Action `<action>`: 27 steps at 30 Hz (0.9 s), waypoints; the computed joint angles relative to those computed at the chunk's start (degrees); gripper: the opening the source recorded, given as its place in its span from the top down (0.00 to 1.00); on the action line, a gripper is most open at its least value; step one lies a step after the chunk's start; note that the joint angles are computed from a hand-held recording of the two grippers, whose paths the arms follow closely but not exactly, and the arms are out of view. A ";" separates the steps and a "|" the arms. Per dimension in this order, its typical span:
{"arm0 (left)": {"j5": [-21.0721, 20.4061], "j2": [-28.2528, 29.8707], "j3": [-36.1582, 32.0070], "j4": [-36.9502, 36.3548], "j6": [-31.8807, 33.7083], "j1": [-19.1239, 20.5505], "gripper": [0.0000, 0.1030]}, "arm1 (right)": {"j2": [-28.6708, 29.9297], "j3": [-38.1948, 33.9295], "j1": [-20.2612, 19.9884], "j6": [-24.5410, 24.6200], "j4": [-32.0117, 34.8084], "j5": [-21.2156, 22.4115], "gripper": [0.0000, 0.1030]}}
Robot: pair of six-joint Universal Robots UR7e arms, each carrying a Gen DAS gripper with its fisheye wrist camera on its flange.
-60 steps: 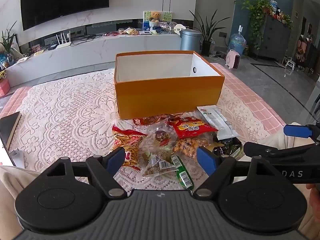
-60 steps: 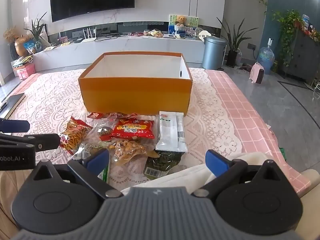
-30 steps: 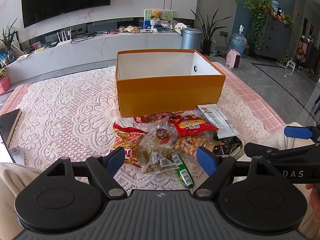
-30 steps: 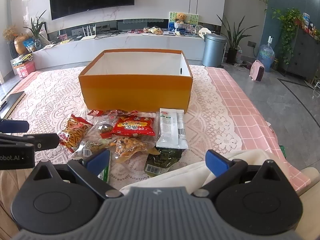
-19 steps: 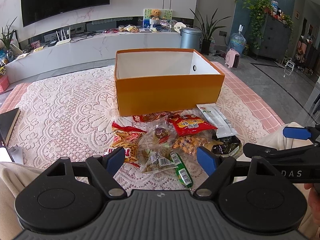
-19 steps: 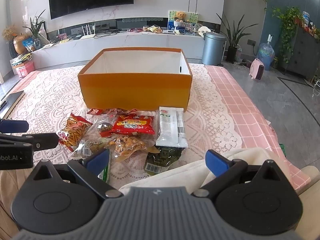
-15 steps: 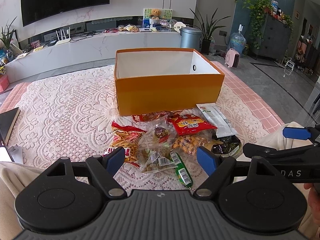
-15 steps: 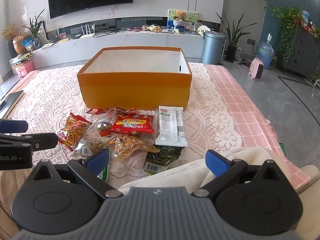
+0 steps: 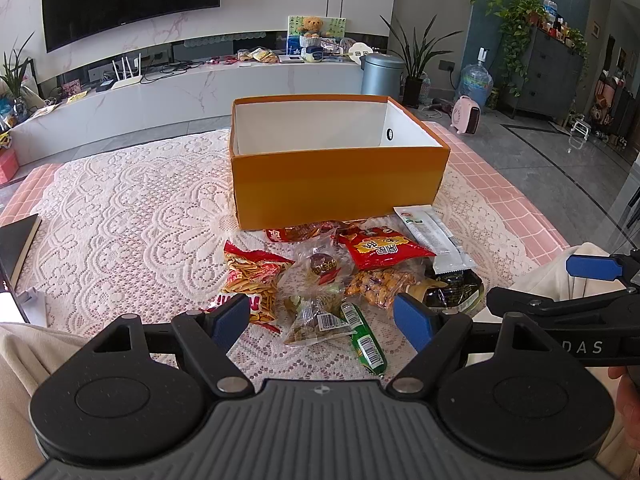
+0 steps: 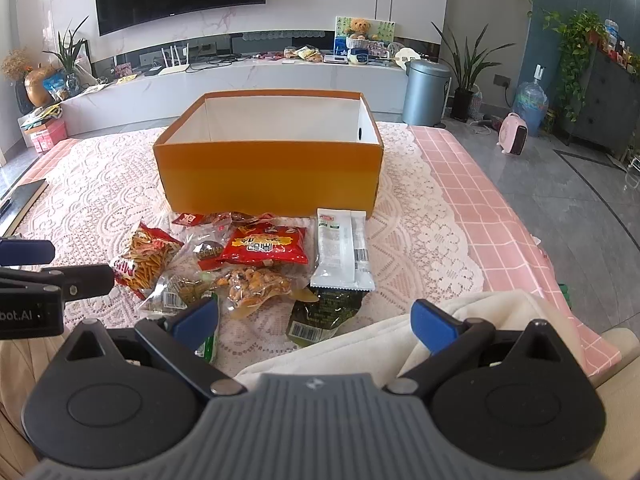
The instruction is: Organize snacks
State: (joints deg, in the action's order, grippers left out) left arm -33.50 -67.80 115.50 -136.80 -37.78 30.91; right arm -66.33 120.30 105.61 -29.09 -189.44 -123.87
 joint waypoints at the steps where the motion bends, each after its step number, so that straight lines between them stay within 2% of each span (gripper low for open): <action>1: 0.00 0.00 0.00 0.00 0.00 0.00 0.08 | 0.08 -0.15 -0.01 0.07 0.19 -0.03 0.03; 27: -0.26 0.17 0.28 -0.25 0.04 0.26 0.08 | -0.03 -0.59 0.12 1.07 2.04 -0.79 0.03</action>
State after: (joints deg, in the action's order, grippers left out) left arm -33.76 -67.63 115.78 -137.04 -37.74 31.17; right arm -66.37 119.71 105.73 -28.02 -187.40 -124.66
